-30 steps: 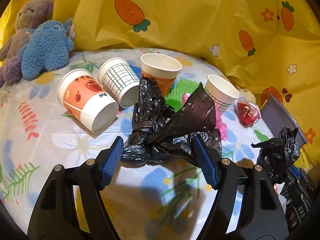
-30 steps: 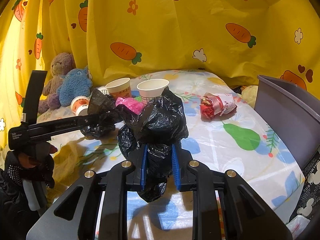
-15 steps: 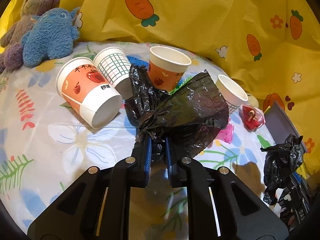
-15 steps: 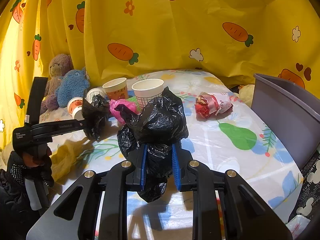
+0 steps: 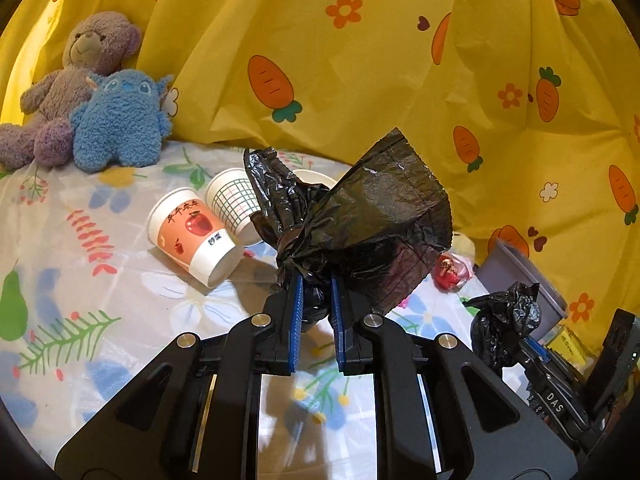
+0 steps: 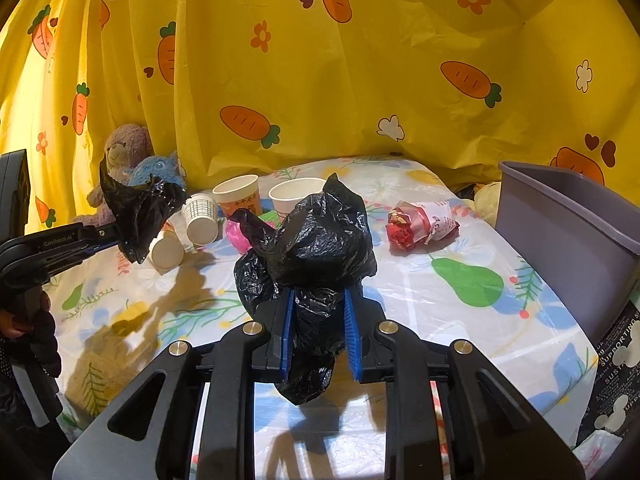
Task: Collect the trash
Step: 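Lift the black bags with both tools and move toward the grey bin, then open both tools over the grey bin to drop the black bags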
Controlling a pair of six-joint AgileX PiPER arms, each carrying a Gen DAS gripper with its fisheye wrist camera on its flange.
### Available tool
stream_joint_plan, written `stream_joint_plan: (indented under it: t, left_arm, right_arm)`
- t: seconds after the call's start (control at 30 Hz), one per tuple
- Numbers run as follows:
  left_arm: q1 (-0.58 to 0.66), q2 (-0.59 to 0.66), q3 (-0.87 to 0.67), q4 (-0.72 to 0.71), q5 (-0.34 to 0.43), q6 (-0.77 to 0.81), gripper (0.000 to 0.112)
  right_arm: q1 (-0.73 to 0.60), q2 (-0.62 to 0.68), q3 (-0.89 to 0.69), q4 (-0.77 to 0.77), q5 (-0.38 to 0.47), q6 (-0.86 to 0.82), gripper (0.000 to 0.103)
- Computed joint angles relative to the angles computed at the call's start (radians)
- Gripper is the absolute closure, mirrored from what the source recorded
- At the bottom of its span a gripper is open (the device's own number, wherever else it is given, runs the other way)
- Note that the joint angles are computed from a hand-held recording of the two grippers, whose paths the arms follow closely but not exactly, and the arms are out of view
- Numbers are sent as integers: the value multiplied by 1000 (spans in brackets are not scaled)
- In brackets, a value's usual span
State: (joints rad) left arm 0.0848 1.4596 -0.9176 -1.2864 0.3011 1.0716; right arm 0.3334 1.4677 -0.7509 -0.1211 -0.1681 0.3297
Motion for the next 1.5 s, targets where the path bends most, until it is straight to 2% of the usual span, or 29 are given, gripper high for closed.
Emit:
stream_joint_plan:
  t: [0.17, 0.47, 0.63, 0.7, 0.8, 0.83, 0.97, 1.1, 1.2, 1.27, 1.47, 1.5]
  left_arm:
    - [-67, -2, -6, -17, -22, 23, 100]
    - [-283, 66, -135, 77, -64, -48, 100]
    - [-400, 138, -232, 160, -108, -116, 100]
    - [-438, 170, -273, 251, -125, -210, 100]
    - [-497, 220, -341, 539, -156, -491, 100]
    - [-514, 238, -365, 594, -156, -541, 100]
    - [-542, 318, -489, 554, -85, -496, 100]
    - [-551, 418, -664, 490, 30, -450, 100]
    - [-562, 511, -821, 485, 113, -465, 100]
    - [-573, 577, -929, 509, 159, -500, 100]
    - [-613, 828, -1359, 706, 350, -750, 99]
    - [-616, 872, -1435, 728, 389, -783, 99]
  right_arm:
    - [-17, -24, 17, 3, -8, -3, 80]
    - [-148, -109, 37, -71, -6, 44, 80]
    - [-257, -136, 39, -208, -16, 166, 80]
    - [-298, -143, 40, -253, -23, 205, 80]
    - [-349, -144, 35, -296, -32, 243, 80]
    - [-365, -143, 33, -303, -34, 248, 80]
    - [-420, -138, 12, -239, -36, 184, 80]
    - [-457, -123, -30, 93, -32, -136, 80]
    - [-486, -88, -76, 266, -27, -305, 80]
    - [-500, -63, -103, 362, -21, -397, 80]
    - [-553, 4, -161, 453, -2, -480, 80]
    - [-558, 14, -168, 506, -3, -533, 80]
